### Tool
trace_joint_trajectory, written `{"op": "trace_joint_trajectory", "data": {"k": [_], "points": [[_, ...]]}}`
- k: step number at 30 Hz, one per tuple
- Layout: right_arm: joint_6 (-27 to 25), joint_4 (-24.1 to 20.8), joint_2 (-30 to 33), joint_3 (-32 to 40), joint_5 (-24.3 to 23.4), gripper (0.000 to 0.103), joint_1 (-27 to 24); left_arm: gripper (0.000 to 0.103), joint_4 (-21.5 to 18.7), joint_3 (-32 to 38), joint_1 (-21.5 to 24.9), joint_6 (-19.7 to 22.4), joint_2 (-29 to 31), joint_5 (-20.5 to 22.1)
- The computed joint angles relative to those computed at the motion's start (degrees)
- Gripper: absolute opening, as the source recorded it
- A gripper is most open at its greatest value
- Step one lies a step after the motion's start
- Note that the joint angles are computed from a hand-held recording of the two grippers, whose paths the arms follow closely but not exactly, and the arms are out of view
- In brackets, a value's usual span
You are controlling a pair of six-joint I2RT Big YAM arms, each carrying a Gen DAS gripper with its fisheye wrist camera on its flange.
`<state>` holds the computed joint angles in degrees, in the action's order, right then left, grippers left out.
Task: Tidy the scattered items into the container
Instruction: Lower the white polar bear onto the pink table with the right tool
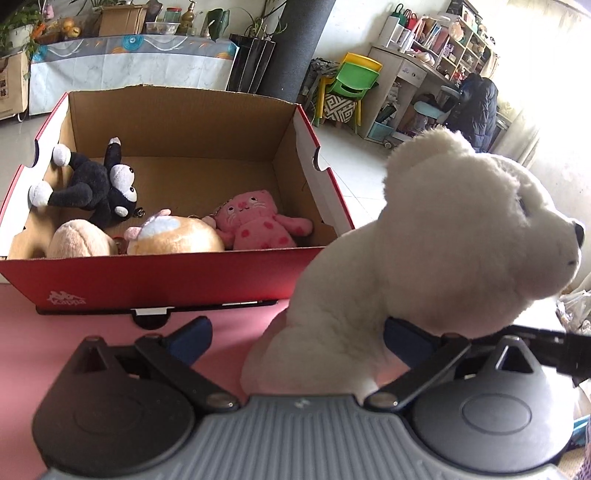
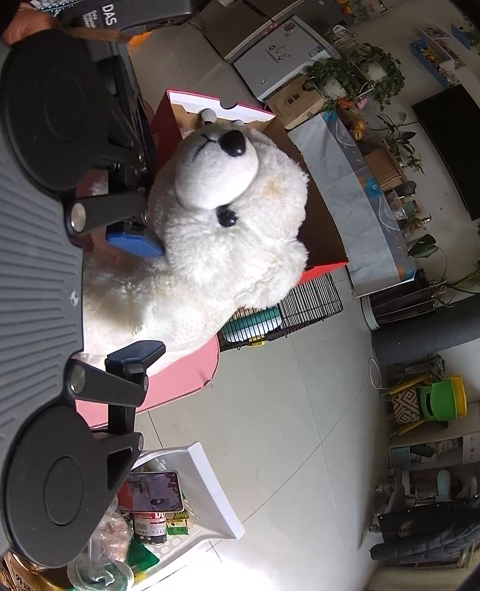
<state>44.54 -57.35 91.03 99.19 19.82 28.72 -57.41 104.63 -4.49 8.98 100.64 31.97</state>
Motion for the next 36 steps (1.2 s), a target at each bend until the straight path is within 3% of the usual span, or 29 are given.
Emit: {"op": "trace_joint_trajectory", "data": {"k": [7, 10, 13, 18, 23, 26, 36], "points": [[0.1, -3.4, 2.0, 1.2, -1.3, 0.051, 0.0, 0.103, -0.6, 1.9, 0.0, -2.4, 1.3, 0.4], [0.3, -3.3, 3.0, 1.3, -2.9, 0.057, -0.3, 0.103, -1.1, 2.3, 0.0, -2.5, 1.6, 1.0], [0.5, -4.9, 4.8, 2.6, -1.8, 0.057, -0.3, 0.103, -1.4, 2.3, 0.0, -2.4, 1.9, 1.6], [1.1, -5.2, 4.7, 2.2, 0.2, 0.040, -0.5, 0.102, -2.0, 1.9, -0.4, -2.2, 1.8, 2.0], [1.5, -7.3, 4.8, 3.4, 5.7, 0.037, -0.5, 0.102, -2.9, 0.2, -1.6, -0.4, 0.8, 1.2], [2.5, -7.1, 4.7, 3.4, 5.5, 0.037, -1.0, 0.102, -2.9, -0.3, -1.8, -0.7, 0.7, 1.7], [-5.4, -6.1, 6.2, 5.8, 8.7, 0.037, -0.7, 0.102, -4.4, 0.8, -1.4, -4.7, 1.8, 2.5]]}}
